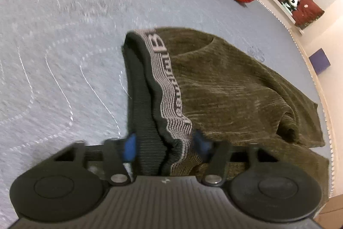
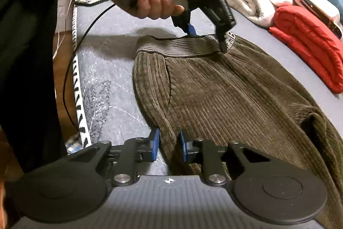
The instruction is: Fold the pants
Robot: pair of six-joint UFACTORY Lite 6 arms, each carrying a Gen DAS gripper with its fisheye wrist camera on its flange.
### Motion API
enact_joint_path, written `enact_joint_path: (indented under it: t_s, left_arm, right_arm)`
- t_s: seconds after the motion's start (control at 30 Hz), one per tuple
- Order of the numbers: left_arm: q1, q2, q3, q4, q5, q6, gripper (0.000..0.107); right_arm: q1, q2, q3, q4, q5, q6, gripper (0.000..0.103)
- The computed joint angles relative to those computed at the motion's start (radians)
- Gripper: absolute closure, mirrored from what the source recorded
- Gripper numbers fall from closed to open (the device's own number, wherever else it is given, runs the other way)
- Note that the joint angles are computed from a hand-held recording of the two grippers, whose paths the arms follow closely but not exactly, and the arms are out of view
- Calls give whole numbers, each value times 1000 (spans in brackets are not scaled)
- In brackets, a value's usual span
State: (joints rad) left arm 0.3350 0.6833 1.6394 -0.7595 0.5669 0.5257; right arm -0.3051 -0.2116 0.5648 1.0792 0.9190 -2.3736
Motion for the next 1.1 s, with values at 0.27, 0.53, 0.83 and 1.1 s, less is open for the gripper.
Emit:
enact_joint_path:
  t_s: [0.27, 0.53, 0.83, 1.1]
  left_arm:
    - [57, -153, -149, -174, -3, 237, 90]
    - [129, -185, -176, -146, -7, 220, 107]
    - [185, 30, 37, -242, 262, 170, 41]
    - [61, 100, 98, -120, 177, 111, 32]
  right_arm:
    - [19, -63, -8, -46, 160, -9, 103]
    - [182, -170, -108, 51, -60, -1, 93]
    - [91, -117, -123, 100, -86, -165, 52]
    - [97, -40, -79, 103, -75, -155, 73]
